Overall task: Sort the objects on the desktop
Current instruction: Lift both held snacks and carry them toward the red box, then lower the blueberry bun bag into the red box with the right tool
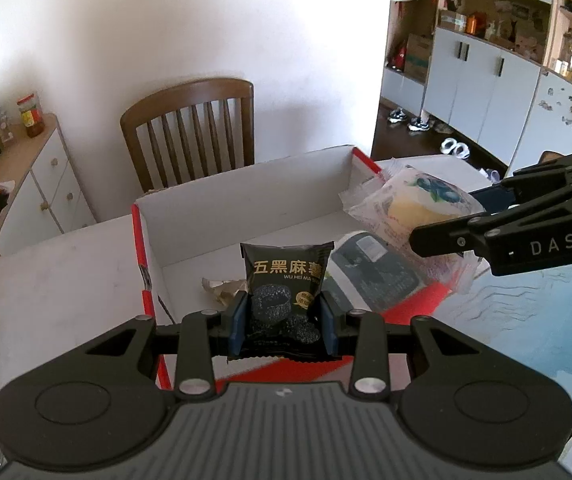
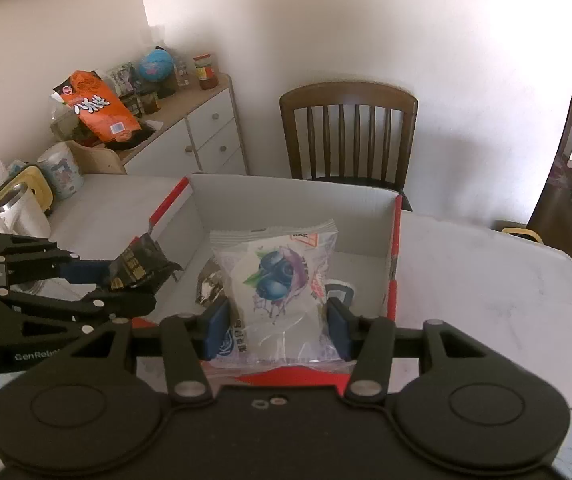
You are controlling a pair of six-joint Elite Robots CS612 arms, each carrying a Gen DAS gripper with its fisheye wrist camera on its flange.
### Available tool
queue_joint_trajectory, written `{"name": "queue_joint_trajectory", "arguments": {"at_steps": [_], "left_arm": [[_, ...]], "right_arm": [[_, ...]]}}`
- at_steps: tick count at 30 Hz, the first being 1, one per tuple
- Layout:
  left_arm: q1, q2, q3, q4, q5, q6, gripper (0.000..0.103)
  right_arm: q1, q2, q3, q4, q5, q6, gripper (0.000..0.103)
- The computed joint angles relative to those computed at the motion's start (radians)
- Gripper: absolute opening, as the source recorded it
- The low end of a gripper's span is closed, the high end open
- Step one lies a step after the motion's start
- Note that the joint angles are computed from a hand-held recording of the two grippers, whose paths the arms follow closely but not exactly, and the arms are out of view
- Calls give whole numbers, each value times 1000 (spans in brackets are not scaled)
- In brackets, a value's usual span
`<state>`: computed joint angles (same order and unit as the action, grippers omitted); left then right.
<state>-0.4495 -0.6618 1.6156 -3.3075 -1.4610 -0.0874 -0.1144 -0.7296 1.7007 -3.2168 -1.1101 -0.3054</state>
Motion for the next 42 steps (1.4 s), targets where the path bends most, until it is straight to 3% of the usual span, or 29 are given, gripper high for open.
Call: {"name": "queue_joint_trajectory", "arguments": {"at_steps": [6, 16, 42], "left_arm": [[16, 28, -66, 80, 11, -40, 35], [24, 75, -156, 162, 56, -19, 35], [35, 131, -236, 311, 8, 19, 35]], "right_arm": [[12, 35, -54, 26, -14, 17, 51], [32, 80, -114, 63, -50, 24, 51], [62, 128, -159, 129, -133, -43, 51]]}}
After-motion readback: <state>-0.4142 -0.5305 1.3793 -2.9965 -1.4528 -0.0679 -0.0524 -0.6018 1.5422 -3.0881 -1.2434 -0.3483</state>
